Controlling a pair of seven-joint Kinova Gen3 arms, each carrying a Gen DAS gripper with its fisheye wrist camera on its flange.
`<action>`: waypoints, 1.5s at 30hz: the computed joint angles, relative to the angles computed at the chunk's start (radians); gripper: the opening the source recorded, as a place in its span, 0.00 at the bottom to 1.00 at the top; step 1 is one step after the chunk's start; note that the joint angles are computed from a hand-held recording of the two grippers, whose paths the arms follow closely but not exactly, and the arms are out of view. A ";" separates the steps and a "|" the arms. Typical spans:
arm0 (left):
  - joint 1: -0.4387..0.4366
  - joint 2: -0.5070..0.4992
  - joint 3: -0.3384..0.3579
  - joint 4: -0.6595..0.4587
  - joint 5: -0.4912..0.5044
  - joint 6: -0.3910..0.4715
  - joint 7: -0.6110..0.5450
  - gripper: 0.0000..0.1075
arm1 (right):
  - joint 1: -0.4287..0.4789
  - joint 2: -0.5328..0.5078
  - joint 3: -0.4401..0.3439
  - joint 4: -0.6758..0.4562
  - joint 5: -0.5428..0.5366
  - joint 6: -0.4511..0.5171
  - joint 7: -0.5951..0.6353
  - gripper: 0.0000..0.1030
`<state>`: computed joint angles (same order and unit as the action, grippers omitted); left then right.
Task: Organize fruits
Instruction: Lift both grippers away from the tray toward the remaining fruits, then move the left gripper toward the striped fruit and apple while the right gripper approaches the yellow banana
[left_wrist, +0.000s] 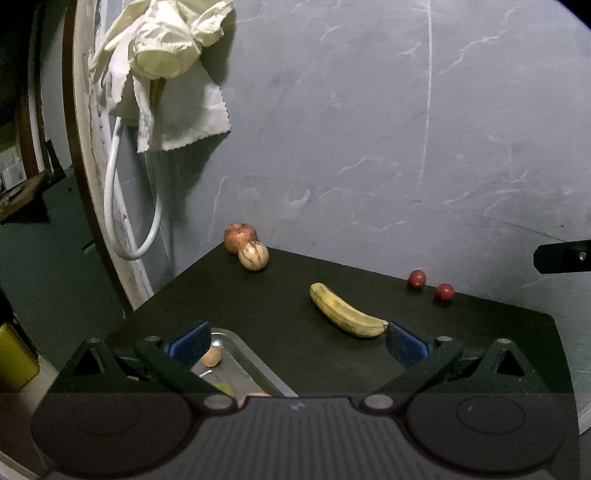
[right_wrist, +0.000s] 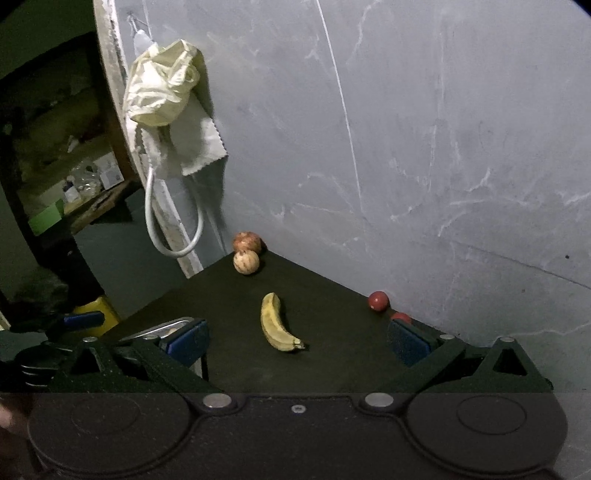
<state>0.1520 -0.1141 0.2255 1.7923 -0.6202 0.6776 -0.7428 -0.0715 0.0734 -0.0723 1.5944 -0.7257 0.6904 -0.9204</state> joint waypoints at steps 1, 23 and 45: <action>-0.003 0.005 -0.010 0.000 0.010 -0.010 -0.013 0.95 | -0.008 0.009 -0.002 -0.008 0.017 -0.006 -0.019 0.99; -0.108 0.242 -0.181 -0.128 0.460 -0.245 -0.607 0.95 | -0.154 0.206 -0.043 -0.168 0.456 -0.124 -0.501 0.99; -0.223 0.499 -0.185 -0.340 0.689 -0.240 -0.859 0.95 | -0.283 0.462 -0.090 -0.452 0.598 0.012 -0.444 0.93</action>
